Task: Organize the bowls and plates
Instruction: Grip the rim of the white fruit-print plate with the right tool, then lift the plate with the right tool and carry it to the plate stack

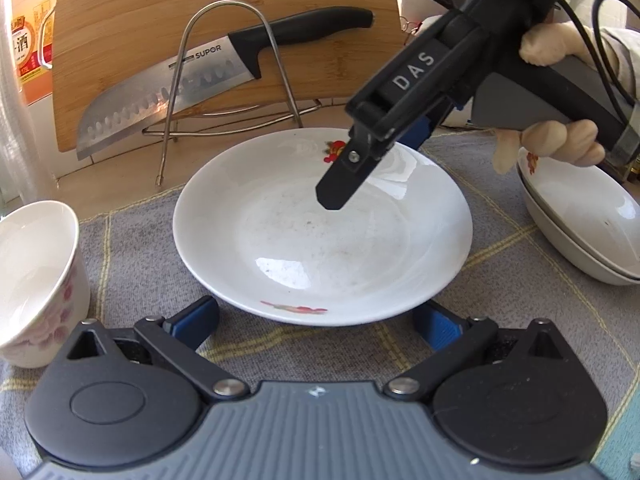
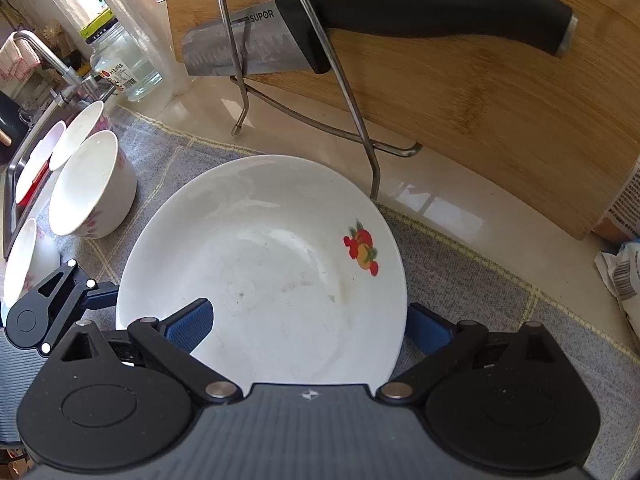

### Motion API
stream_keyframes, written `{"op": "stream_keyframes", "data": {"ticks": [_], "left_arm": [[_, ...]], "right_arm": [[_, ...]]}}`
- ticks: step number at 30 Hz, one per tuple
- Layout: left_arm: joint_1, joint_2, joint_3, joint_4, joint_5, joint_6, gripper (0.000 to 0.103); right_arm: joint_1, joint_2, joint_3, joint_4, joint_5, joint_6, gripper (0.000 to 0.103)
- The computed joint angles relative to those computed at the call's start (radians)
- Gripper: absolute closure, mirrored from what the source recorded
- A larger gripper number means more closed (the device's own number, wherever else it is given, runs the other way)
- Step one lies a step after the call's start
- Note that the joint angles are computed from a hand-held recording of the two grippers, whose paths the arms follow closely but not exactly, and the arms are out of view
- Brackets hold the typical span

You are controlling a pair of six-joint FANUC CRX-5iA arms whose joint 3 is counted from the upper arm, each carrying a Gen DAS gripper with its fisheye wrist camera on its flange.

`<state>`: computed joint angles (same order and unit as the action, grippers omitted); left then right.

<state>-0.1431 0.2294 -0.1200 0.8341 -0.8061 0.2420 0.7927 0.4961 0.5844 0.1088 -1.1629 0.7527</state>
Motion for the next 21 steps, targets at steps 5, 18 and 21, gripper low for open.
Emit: {"op": "stream_keyframes", "data": {"ticks": [5, 18, 21], "left_arm": [[0.006, 0.005, -0.001, 0.024, -0.022, -0.042, 0.0], [0.025, 0.008, -0.012, 0.07, -0.057, -0.12, 0.001], [0.027, 0.008, -0.01, 0.071, -0.063, -0.127, 0.001]], "right_arm": [[-0.011, 0.001, 0.003, -0.016, 0.021, 0.018, 0.0], [-0.03, -0.002, -0.009, -0.046, 0.089, 0.059, 0.0], [-0.035, 0.0, -0.007, -0.054, 0.1, 0.069, 0.0]]}}
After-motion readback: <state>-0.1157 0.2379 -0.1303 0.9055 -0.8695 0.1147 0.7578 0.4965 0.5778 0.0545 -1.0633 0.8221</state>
